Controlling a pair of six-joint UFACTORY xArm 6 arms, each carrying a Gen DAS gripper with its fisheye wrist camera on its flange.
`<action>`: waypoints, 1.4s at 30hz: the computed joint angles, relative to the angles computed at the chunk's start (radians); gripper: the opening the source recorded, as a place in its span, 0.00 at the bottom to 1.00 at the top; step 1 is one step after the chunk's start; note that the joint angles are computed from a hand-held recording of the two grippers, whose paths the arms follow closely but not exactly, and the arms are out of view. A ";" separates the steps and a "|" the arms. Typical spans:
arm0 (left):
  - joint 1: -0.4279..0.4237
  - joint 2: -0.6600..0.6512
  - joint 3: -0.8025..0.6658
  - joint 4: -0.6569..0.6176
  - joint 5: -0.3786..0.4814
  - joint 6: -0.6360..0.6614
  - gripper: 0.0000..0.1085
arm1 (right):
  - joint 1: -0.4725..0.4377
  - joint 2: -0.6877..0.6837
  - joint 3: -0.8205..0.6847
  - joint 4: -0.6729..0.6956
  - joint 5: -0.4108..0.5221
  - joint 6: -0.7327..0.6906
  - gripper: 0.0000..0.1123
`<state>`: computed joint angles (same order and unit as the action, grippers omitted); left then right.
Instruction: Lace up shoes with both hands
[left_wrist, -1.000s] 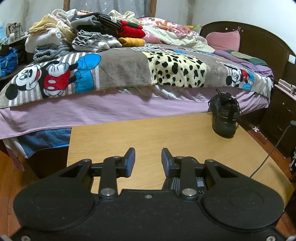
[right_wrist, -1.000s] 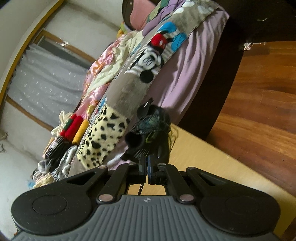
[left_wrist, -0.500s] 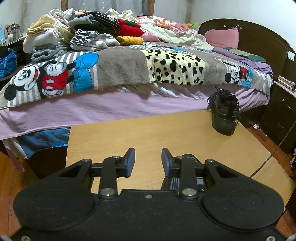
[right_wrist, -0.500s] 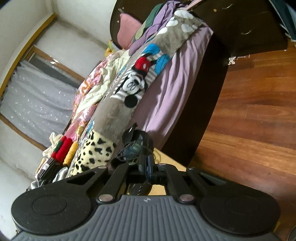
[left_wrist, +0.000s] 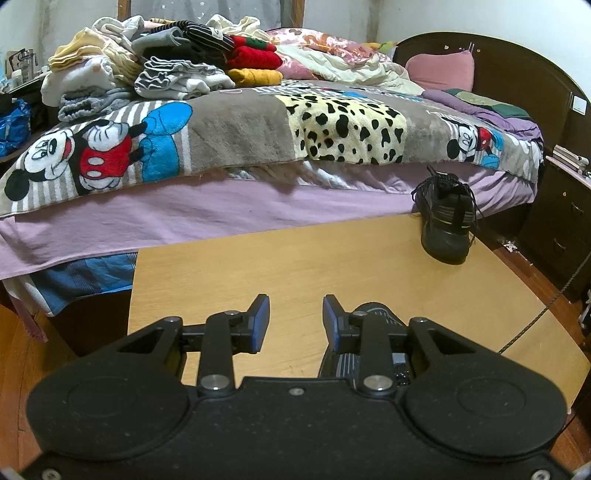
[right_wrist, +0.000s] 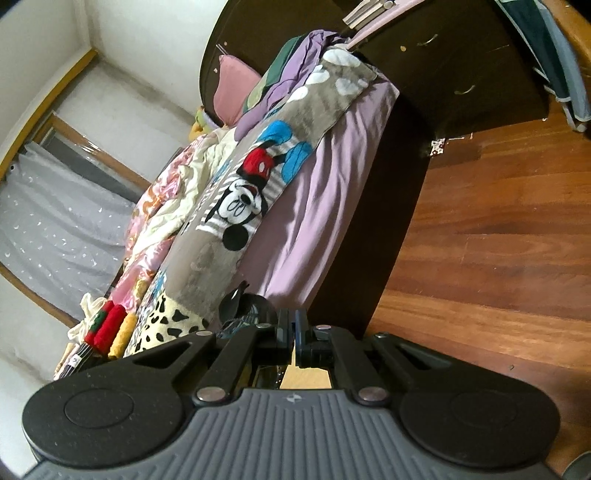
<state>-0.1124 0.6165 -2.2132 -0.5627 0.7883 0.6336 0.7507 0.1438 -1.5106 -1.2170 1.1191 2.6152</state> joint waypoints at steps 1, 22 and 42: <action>0.000 0.001 -0.001 0.001 0.000 -0.001 0.28 | 0.003 -0.001 0.000 0.001 0.010 -0.004 0.03; 0.008 -0.018 0.016 -0.040 0.028 0.044 0.36 | 0.011 0.055 -0.110 -0.070 -0.013 -0.140 0.04; 0.046 -0.220 0.232 -0.275 0.188 0.106 0.51 | 0.031 0.580 -0.906 0.236 -0.392 -0.875 0.04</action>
<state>-0.0659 0.3962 -1.9810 -0.8376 0.9765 0.7394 0.7816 0.7242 -2.4164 -0.9810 0.7272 1.7397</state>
